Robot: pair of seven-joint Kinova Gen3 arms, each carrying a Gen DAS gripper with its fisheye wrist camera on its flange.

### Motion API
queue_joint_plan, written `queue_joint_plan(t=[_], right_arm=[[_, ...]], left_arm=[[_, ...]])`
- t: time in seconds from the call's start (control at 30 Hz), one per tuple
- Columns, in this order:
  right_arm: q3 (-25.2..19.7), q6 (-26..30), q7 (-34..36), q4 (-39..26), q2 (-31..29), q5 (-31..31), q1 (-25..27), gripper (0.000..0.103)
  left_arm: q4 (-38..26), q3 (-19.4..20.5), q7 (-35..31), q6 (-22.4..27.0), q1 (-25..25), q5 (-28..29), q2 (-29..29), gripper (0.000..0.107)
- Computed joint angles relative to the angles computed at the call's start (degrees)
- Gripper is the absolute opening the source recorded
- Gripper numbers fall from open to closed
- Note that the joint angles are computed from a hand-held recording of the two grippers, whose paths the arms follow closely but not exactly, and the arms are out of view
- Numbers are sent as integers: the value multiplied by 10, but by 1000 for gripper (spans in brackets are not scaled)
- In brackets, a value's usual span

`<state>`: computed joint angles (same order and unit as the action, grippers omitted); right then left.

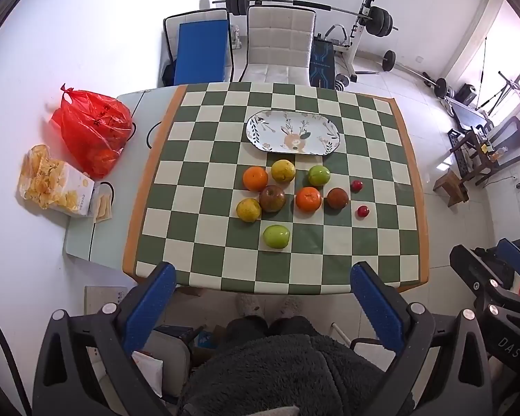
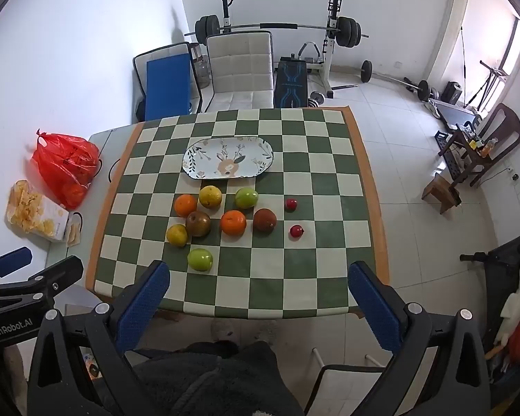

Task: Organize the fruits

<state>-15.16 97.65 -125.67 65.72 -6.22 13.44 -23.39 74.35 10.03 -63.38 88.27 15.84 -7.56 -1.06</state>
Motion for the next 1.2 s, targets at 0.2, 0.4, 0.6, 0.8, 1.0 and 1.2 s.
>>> queue_joint_plan(t=[0.2, 0.4, 0.6, 0.8, 1.0, 1.2], right_arm=[[-1, 2, 1, -2, -1, 3, -1, 103], [5, 7, 10, -11, 0, 2, 3, 103], [-1, 21, 6, -29, 9, 16, -2, 103], [-2, 14, 1, -16, 2, 16, -3, 103], [-4, 15, 0, -17, 2, 18, -3, 103], [-4, 16, -1, -20, 4, 21, -5, 103]], left_arm=[[-4, 0, -2, 4, -1, -1, 0, 103], [-11, -3, -8, 6, -1, -8, 6, 103], [-26, -1, -8, 14, 5, -18, 11, 103], [-30, 4, 3, 16, 13, -29, 12, 103], [-36, 4, 5, 18, 18, -33, 16, 103], [-30, 2, 6, 13, 18, -32, 12, 103]])
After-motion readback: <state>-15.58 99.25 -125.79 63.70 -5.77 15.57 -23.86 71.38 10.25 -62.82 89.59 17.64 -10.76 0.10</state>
